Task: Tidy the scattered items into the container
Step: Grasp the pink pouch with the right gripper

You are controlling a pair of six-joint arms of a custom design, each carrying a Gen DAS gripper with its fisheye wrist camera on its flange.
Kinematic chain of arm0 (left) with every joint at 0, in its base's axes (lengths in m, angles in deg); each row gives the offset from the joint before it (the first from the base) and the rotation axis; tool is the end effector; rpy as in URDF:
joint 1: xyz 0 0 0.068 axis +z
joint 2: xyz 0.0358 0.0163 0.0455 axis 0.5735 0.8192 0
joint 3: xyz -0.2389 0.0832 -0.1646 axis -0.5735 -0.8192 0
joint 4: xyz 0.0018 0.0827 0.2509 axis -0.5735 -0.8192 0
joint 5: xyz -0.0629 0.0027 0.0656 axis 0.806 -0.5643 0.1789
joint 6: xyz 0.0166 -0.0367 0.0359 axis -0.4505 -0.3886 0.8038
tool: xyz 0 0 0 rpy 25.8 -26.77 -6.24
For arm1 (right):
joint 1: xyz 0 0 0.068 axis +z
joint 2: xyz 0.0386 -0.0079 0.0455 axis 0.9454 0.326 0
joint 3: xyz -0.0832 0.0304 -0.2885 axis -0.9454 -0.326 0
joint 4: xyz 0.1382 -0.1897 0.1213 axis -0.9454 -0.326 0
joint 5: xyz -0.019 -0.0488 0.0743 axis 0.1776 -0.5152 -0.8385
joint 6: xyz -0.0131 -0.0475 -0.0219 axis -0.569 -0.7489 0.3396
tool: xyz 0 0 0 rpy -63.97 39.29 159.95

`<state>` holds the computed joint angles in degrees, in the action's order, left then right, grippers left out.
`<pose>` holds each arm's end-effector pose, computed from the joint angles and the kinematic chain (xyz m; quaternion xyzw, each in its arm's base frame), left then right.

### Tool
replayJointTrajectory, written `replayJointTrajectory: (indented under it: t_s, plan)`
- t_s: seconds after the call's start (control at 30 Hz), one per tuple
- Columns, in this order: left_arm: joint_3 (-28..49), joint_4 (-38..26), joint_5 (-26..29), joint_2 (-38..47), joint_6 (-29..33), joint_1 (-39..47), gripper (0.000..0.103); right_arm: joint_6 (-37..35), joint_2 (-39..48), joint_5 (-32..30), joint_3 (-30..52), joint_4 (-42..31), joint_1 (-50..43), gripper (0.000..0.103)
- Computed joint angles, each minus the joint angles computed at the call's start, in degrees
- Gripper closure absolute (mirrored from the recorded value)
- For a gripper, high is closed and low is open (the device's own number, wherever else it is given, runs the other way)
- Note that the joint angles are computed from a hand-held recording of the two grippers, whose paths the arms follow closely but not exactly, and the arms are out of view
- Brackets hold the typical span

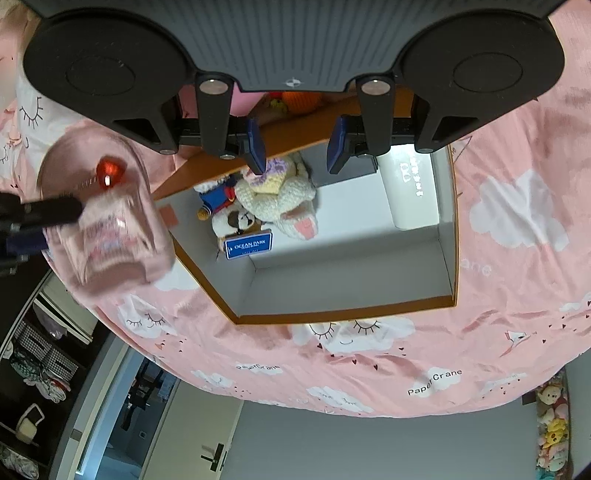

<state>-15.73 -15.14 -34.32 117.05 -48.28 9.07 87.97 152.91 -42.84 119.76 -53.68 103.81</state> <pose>0.2456 -0.1200 0.1874 0.0789 0.9290 -0.1378 0.3342 0.2189 0.1350 0.2866 -0.1375 0.9381 0.0558 0.3129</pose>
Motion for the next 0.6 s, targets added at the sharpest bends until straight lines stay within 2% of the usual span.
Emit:
replayJointTrajectory:
  t_s: [0.4, 0.6]
  plan:
    - [3.14, 0.61, 0.78, 3.32, 1.58, 2.21, 0.062, -11.96, 13.54, 5.26, 12.66, 0.19, -1.84, 0.068]
    - [3.77, 0.97, 2.40, 4.78, 1.41, 4.60, 0.062, -17.67, 21.61, 8.08, 20.14, -3.57, -2.37, 0.068]
